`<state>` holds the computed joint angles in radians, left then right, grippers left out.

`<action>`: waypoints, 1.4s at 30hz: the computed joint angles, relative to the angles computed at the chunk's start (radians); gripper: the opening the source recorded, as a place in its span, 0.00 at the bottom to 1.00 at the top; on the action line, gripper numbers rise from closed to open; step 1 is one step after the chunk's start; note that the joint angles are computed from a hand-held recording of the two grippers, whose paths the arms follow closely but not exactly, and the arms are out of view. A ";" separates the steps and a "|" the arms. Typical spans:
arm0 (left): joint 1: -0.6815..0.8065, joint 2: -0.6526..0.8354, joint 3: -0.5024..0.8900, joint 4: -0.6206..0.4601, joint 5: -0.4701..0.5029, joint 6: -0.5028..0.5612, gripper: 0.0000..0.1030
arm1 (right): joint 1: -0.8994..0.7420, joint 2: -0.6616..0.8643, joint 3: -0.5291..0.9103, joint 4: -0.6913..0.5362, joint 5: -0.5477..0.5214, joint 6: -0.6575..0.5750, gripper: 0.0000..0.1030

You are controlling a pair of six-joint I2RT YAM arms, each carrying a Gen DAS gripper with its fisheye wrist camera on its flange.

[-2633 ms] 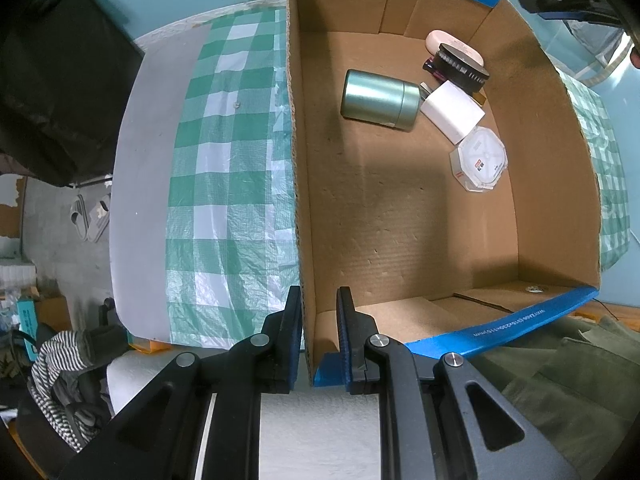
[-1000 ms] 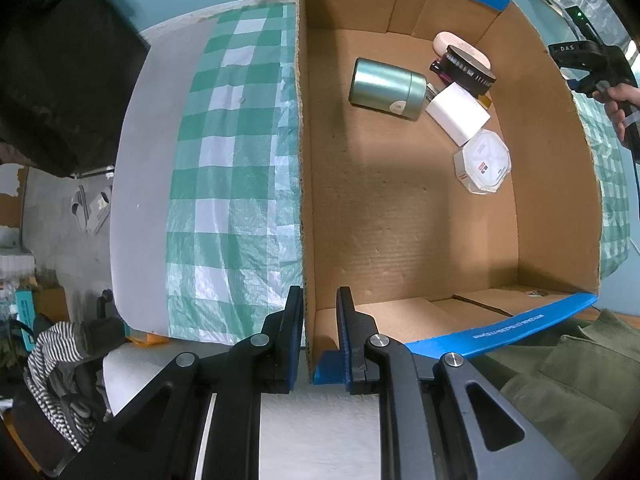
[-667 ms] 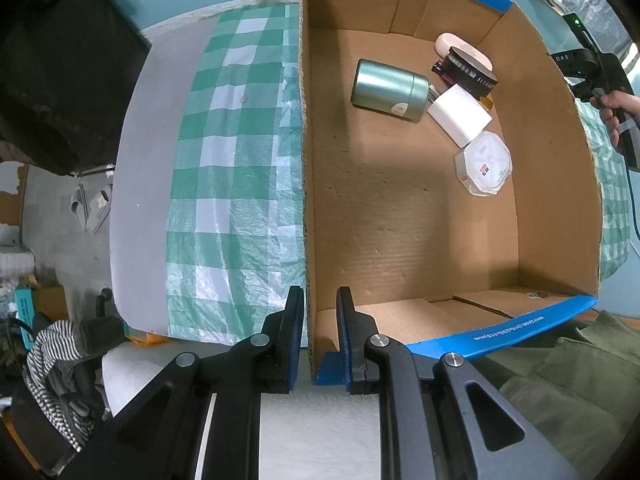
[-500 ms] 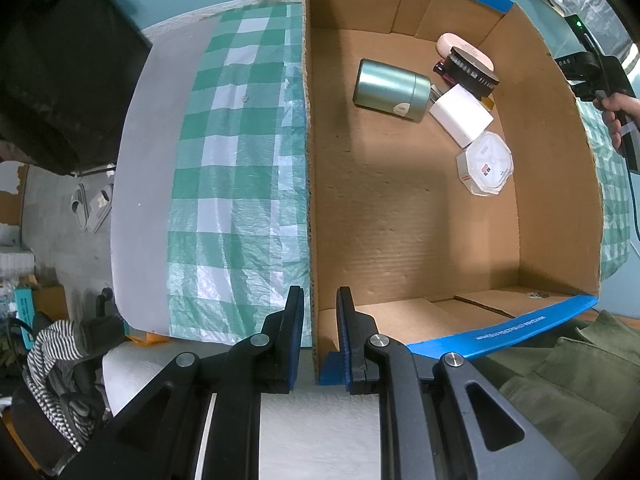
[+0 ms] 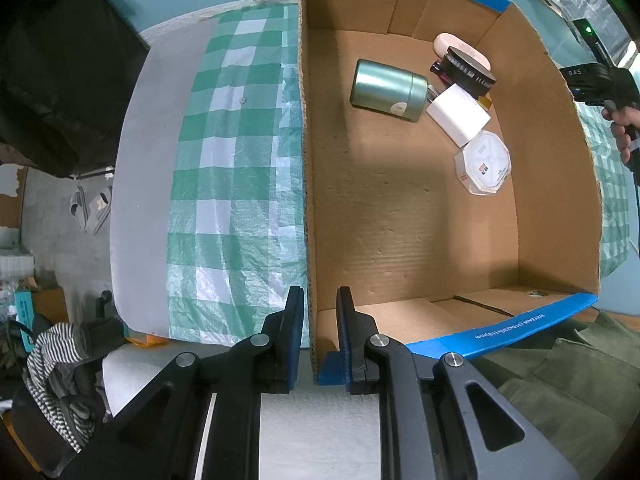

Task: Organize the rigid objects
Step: 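Carry the pill bottle into the box and open the right gripper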

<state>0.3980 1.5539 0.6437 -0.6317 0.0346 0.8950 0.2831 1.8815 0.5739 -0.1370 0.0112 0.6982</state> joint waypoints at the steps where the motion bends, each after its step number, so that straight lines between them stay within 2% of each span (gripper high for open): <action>1: 0.000 -0.001 0.000 -0.001 0.001 0.002 0.14 | 0.006 -0.016 -0.008 -0.003 0.000 0.001 0.31; 14: 0.001 -0.016 -0.008 -0.005 0.008 0.017 0.14 | 0.123 -0.222 -0.058 -0.098 0.058 0.034 0.31; 28: 0.001 -0.026 -0.012 -0.008 0.010 0.022 0.14 | 0.263 -0.398 0.018 -0.305 0.105 0.076 0.31; 42: 0.001 -0.025 -0.009 -0.011 0.012 0.034 0.14 | 0.372 -0.405 0.167 -0.412 0.131 0.069 0.31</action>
